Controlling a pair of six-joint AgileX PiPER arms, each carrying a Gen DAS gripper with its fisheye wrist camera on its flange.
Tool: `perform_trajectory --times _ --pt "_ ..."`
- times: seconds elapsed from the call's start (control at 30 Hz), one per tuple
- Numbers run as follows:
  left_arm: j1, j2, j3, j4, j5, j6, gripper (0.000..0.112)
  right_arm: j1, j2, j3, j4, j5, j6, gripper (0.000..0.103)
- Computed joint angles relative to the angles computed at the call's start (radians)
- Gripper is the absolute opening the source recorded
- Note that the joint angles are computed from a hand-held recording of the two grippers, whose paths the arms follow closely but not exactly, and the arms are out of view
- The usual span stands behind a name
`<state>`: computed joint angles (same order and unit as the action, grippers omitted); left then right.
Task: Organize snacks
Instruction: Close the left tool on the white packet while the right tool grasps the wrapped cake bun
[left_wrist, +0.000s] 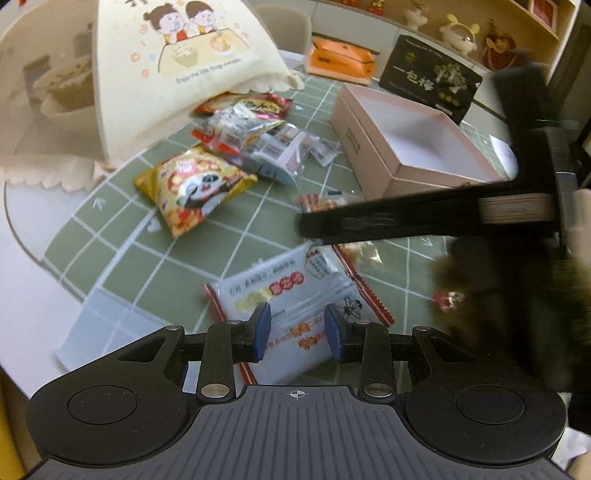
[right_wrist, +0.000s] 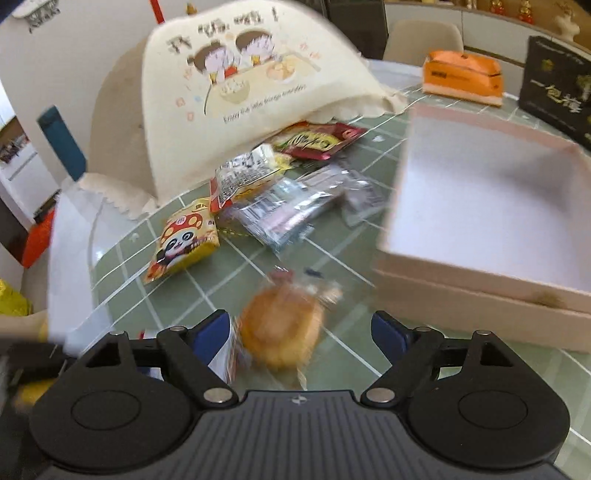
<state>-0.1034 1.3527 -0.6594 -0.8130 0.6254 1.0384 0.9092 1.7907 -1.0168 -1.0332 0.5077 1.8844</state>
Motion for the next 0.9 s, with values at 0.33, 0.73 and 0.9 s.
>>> perform_trajectory --times 0.33,0.73,0.9 --pt "0.016 -0.075 0.039 0.11 0.056 -0.181 0.036 0.073 -0.049 0.095 0.02 0.026 -0.125 0.055" --pt "-0.151 -0.046 0.021 -0.027 -0.012 -0.159 0.041 0.221 -0.294 0.392 0.033 0.236 0.071 0.075" --pt "-0.146 0.017 -0.036 -0.029 -0.028 -0.147 0.041 0.278 -0.322 0.446 0.045 0.263 0.146 0.077"
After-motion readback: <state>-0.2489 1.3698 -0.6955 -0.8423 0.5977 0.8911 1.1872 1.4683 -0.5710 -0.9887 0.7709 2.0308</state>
